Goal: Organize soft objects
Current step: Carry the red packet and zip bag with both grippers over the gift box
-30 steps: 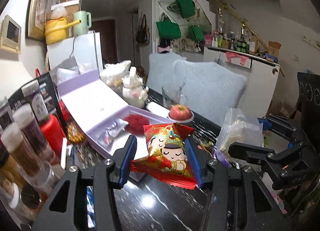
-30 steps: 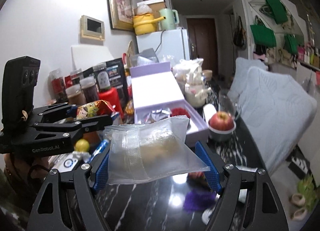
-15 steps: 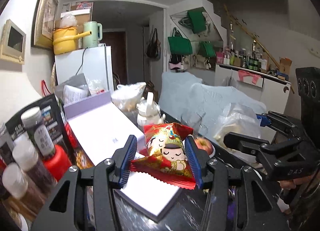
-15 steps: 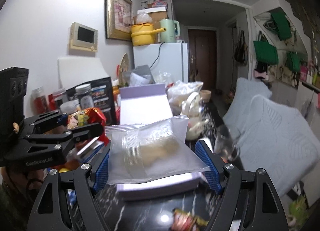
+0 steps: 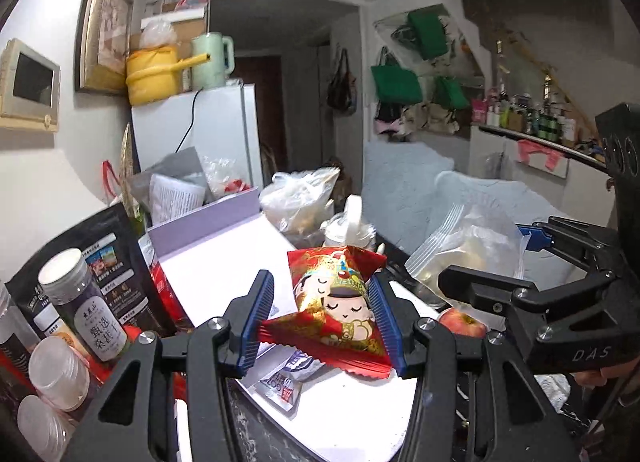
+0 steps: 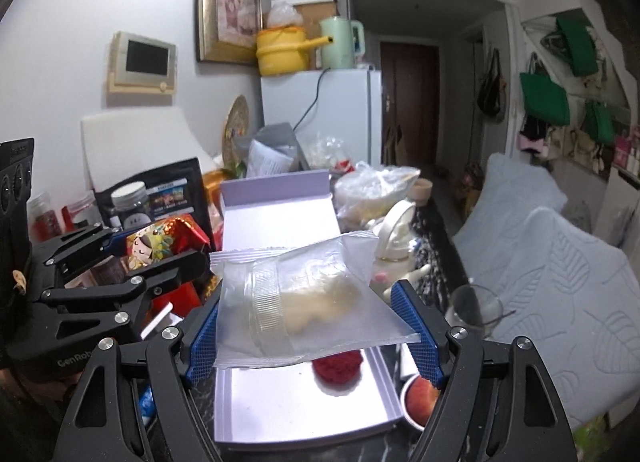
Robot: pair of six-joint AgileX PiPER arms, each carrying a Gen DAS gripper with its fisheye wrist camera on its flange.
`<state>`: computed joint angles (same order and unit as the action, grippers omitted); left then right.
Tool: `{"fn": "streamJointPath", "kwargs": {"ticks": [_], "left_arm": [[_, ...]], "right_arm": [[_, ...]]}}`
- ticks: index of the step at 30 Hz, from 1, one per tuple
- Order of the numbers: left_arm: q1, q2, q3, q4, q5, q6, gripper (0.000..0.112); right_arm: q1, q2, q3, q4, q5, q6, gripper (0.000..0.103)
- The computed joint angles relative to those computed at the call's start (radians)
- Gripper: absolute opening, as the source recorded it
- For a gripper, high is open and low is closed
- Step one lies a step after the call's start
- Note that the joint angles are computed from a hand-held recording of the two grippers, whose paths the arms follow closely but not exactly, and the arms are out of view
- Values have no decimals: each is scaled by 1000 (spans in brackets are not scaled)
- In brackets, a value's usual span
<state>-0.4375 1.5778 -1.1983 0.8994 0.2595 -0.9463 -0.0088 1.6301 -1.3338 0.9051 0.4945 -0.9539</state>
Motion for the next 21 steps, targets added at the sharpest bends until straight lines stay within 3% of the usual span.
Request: {"fn": "streamJointPath", "kwargs": {"ticks": [7, 10, 21], "left_arm": [[33, 120, -115, -195, 58, 186, 49], [51, 158, -139, -272, 47, 251, 49], [62, 293, -191, -328, 82, 302, 49]], "right_arm": [[36, 133, -142, -206, 24, 218, 79], [41, 177, -176, -247, 33, 267, 79], [65, 281, -176, -387, -14, 389, 79]]}}
